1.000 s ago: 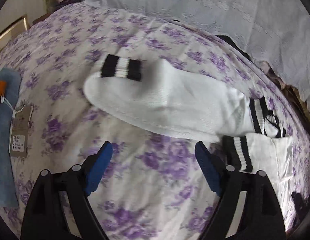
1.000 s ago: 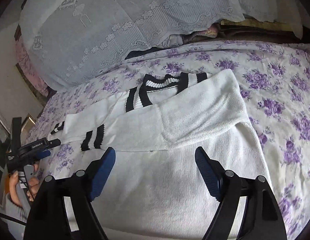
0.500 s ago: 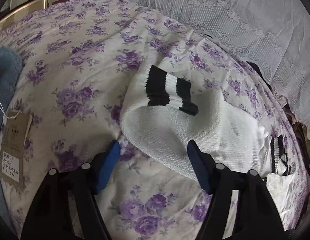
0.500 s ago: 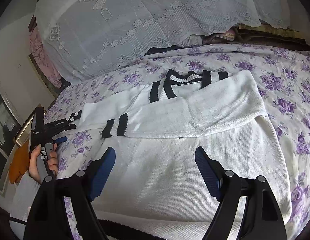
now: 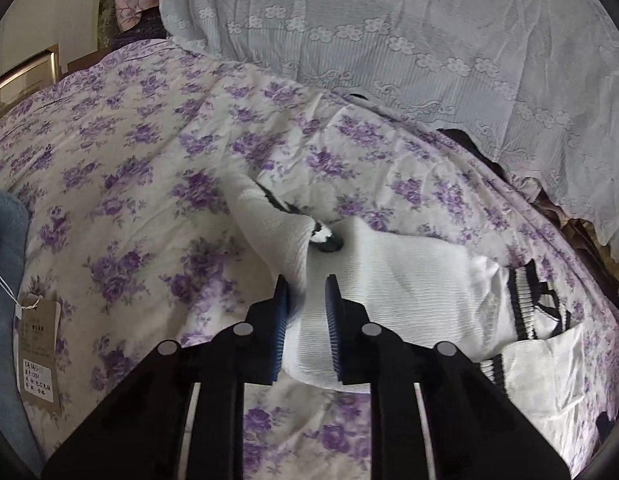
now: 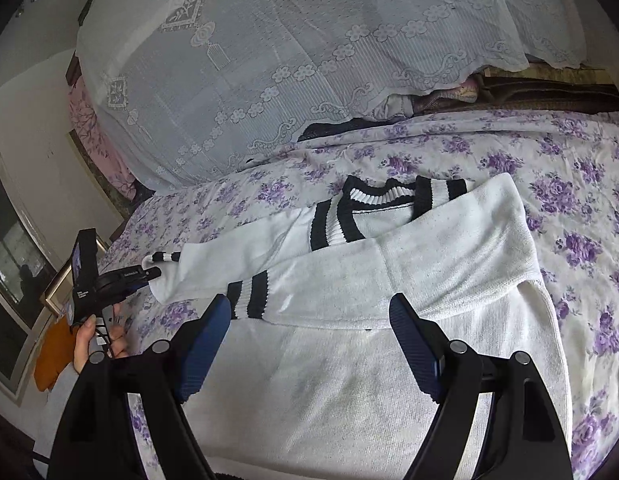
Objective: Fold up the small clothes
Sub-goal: 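Move the left tool to the other sleeve's striped cuff, then grasp the other sleeve cuff with the left tool and lift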
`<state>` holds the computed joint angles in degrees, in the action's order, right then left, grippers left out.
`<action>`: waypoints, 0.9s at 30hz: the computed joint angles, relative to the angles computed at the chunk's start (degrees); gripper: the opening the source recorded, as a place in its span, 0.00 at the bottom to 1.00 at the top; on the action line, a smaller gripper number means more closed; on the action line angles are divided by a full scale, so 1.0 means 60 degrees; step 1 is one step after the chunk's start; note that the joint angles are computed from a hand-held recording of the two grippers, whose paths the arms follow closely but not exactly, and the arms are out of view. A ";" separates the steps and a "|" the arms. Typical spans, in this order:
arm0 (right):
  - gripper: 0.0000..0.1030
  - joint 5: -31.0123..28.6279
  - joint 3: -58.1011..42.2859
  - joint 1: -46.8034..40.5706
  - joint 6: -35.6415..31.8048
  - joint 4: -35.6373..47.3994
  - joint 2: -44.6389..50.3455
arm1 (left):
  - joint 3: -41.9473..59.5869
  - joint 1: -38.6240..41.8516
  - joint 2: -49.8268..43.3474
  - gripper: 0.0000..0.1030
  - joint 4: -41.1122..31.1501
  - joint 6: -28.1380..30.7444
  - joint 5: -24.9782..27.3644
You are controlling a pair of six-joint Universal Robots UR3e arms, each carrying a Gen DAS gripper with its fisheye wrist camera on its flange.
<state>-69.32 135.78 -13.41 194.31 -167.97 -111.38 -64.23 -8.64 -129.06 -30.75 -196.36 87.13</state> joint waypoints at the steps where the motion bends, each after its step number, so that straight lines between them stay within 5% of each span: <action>1: 0.80 0.0177 0.0115 -0.0225 -0.0019 0.0060 -0.0109 | 0.0185 -0.0130 0.0027 0.16 -0.0090 0.0123 0.0076; 10: 0.79 0.1752 0.0623 -0.1977 -0.0461 0.1341 -0.1564 | 0.1864 -0.1120 -0.0599 0.15 -0.1393 0.0452 0.1725; 14: 0.79 0.1995 0.0598 -0.2197 -0.0640 0.1634 -0.1663 | -0.0403 -0.0699 0.0324 0.25 -0.0137 0.0320 0.1426; 16: 0.79 0.1989 0.0586 -0.2115 -0.0634 0.1558 -0.1401 | -0.1592 -0.0478 0.0916 0.39 0.0611 0.0478 0.1223; 18: 0.79 0.1933 0.0576 -0.1986 -0.0573 0.1458 -0.1177 | -0.2402 -0.0304 0.1309 0.67 0.1108 0.0334 0.1341; 19: 0.79 0.1867 0.0571 -0.1903 -0.0544 0.1393 -0.1077 | -0.2666 -0.0194 0.1435 0.70 0.1225 0.0284 0.1253; 25: 0.79 0.1785 0.0560 -0.1802 -0.0550 0.1296 -0.0983 | -0.3832 0.0860 0.1817 0.72 0.1307 -0.0144 -0.0407; 27: 0.79 0.1799 0.0573 -0.1823 -0.0510 0.1310 -0.0939 | -0.3669 0.1151 0.1496 0.65 0.1297 -0.0607 -0.0784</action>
